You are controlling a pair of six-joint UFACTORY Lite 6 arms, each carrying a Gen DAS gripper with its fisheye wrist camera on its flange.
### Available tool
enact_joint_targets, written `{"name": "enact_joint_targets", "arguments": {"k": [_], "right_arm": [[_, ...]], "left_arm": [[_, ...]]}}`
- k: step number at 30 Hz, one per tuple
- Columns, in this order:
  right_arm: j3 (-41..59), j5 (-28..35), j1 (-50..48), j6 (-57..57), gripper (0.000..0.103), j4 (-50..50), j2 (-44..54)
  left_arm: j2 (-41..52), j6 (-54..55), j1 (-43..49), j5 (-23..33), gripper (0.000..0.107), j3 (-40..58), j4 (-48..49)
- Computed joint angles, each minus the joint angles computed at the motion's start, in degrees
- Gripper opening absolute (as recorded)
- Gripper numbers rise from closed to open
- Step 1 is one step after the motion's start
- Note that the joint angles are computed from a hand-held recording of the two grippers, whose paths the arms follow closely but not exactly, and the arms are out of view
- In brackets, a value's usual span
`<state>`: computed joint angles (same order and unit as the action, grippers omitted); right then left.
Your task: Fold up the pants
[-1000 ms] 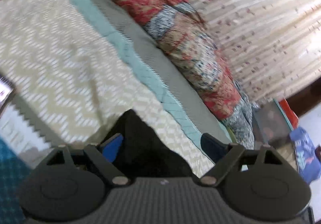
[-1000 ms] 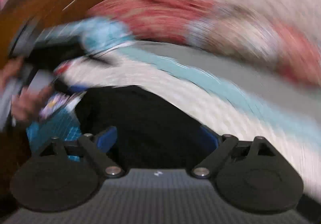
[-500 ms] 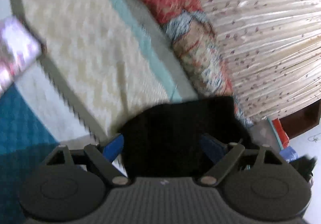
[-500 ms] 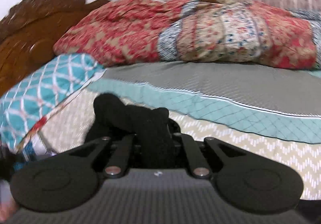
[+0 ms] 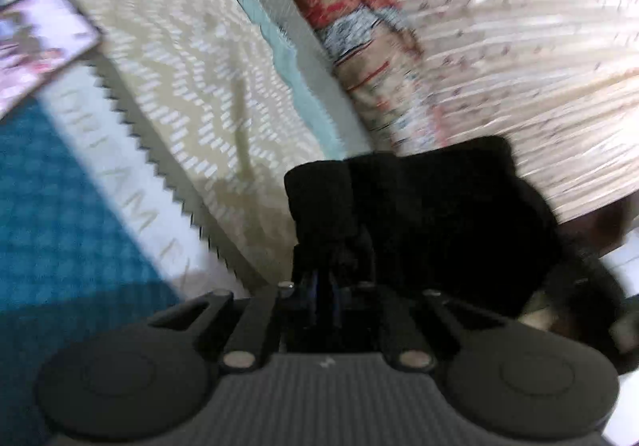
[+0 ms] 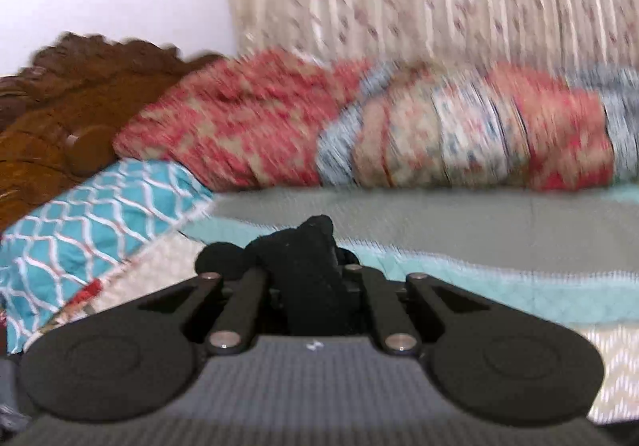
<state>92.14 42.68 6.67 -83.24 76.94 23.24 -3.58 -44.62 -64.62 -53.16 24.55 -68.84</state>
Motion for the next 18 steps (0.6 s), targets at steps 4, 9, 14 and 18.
{"name": "enact_joint_targets", "arguments": {"k": [4,9,14,18], "right_arm": [[-13.1,11.4,-2.3,-7.9,0.01,3.7,-9.1],[-35.5,10.2,3.2,-13.1,0.012,-10.3,-15.5],[-50.6,0.0,7.8,-25.2,0.017,-6.8,-21.8],[-43.7,4.3,7.9,-16.1,0.032,-14.0,-20.6]], "left_arm": [[-0.8,4.8,-16.6,-8.1,0.006,1.3,-18.6],[8.4,-14.3,-20.5,-1.8,0.007,0.8,-17.5],[5.5,-6.5,-26.0,-5.1,0.007,0.9,-27.1],[-1.6,1.6,-30.4,-11.4,0.016,-0.7,-33.9]]}}
